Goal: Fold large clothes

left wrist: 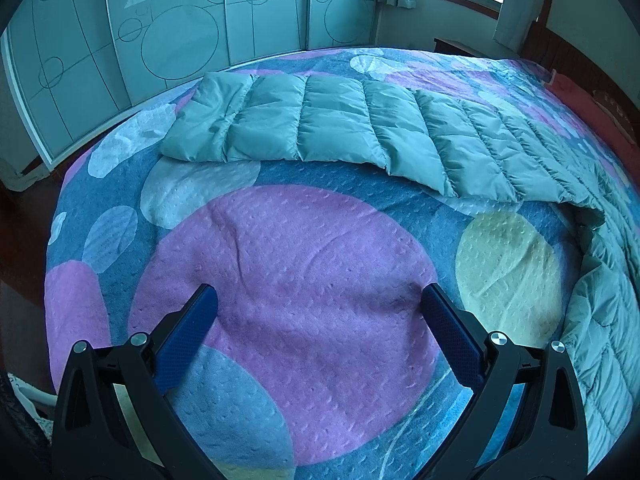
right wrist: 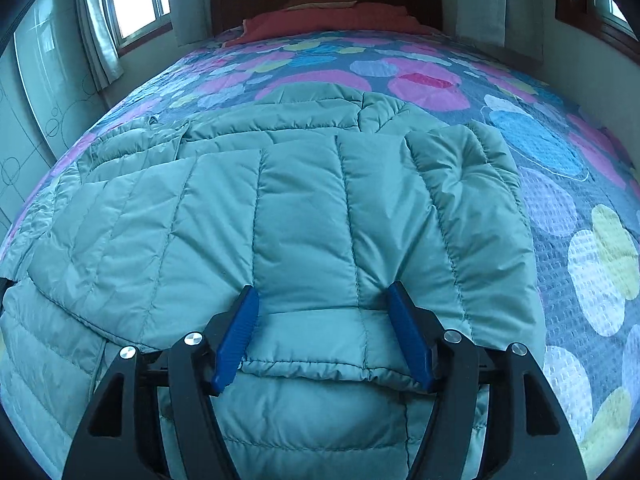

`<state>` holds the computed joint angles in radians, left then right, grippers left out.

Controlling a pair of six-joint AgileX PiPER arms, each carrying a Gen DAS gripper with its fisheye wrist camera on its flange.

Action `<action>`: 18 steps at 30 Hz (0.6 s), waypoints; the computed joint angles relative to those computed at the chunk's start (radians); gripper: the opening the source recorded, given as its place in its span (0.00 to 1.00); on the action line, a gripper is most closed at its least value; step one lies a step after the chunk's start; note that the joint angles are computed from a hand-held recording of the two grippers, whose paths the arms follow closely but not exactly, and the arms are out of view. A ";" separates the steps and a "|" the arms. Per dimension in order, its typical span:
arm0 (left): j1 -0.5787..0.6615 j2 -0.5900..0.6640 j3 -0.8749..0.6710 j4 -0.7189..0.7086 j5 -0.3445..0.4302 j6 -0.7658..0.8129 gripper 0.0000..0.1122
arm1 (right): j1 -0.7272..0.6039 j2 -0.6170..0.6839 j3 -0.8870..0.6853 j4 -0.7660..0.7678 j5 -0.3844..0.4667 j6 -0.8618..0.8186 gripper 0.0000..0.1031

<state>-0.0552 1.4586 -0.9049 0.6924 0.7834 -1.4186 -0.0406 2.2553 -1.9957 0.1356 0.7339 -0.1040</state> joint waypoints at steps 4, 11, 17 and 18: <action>0.105 -0.095 0.086 -0.029 -0.173 0.004 0.89 | -0.003 -0.003 0.007 0.011 -0.007 -0.007 0.64; 0.413 -0.080 0.110 -0.229 -0.425 0.188 0.83 | -0.001 -0.013 0.026 0.007 -0.023 -0.004 0.64; 0.550 -0.041 0.118 -0.392 -0.593 0.272 0.71 | -0.001 -0.014 0.029 0.011 -0.023 -0.008 0.65; 0.560 -0.037 0.119 -0.394 -0.607 0.267 0.64 | -0.002 -0.014 0.028 0.011 -0.024 -0.008 0.65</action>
